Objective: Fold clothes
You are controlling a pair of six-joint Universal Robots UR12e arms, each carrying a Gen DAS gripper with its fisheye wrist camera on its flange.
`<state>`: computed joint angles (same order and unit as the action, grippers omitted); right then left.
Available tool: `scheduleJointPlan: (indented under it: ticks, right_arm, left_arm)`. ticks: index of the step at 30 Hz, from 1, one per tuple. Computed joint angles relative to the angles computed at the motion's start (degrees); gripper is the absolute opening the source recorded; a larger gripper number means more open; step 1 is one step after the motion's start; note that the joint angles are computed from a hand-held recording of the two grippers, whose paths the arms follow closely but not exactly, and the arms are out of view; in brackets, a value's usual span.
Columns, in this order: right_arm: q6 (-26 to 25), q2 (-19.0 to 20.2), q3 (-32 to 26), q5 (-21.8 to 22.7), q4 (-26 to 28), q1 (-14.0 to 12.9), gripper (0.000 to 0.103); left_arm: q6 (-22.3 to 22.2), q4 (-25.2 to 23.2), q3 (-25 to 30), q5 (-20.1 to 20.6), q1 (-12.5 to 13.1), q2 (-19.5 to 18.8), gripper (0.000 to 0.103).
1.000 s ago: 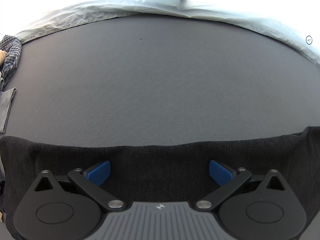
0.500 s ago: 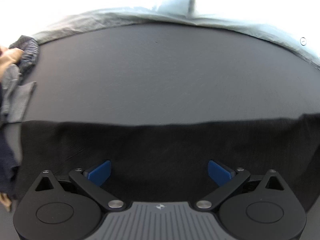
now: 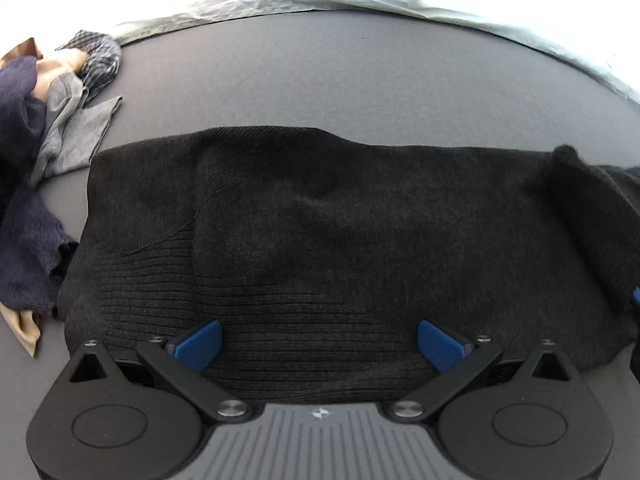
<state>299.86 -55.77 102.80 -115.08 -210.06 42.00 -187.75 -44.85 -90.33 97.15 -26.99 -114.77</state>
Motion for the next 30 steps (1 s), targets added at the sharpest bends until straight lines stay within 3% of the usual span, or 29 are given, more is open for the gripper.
scheduleJointPlan:
  ticks: [3, 5, 7, 11, 12, 14, 17, 21, 23, 24, 26, 30]
  right_arm:
    - [-3.47, 0.43, -0.56, -1.71, -4.2, 0.44, 0.036]
    - [-6.67, 0.13, -0.8, -2.39, -4.01, 0.46, 0.02]
    - [-8.7, -1.23, -0.46, -1.02, 0.99, -0.08, 0.018]
    - [-8.7, -2.91, -0.17, 7.2, 11.62, -1.57, 0.011]
    - [-9.02, -2.79, -0.31, 7.8, 11.83, -1.48, 0.006]
    - [-9.33, -2.68, -0.52, 8.5, 11.98, -1.32, 0.007]
    - [-14.77, -5.57, 0.13, 9.45, 17.06, -2.22, 0.014]
    - [-33.47, -10.66, -1.93, 0.47, 36.09, -1.49, 0.026]
    - [-44.65, -11.72, -4.13, -5.08, 46.23, -0.73, 0.051]
    - [-49.26, -11.87, -5.1, -7.37, 50.5, -0.39, 0.056]
    - [-55.09, -11.81, -6.76, -10.62, 58.09, 0.13, 0.065]
    - [-62.48, -11.55, -7.08, -12.97, 64.31, 1.63, 0.077]
  left_arm:
    - [0.24, -0.59, 0.54, -0.05, 0.0, -0.26, 0.103]
    - [0.34, -0.52, 0.56, -0.24, 0.04, -0.28, 0.103]
    - [0.43, 0.2, 0.19, -0.22, 0.04, -0.17, 0.103]
    - [0.1, 1.12, -0.19, 0.07, -0.09, -0.14, 0.103]
    - [-0.05, 1.06, -0.21, 0.06, -0.09, -0.11, 0.103]
    - [-0.24, 0.86, -0.13, 0.02, -0.09, -0.13, 0.103]
    - [-1.06, 0.85, -0.25, 0.29, -0.29, 0.01, 0.103]
    - [-3.52, 1.17, -0.6, 0.85, -0.42, 0.15, 0.103]
    - [-5.25, 1.44, -0.94, 0.95, -0.45, 0.32, 0.103]
    - [-5.58, 1.65, -1.14, 0.8, -0.4, 0.43, 0.103]
    - [-6.09, 2.1, -1.57, 0.46, -0.28, 0.67, 0.103]
    - [-4.86, 4.73, -3.36, -1.82, 0.45, 1.65, 0.103]
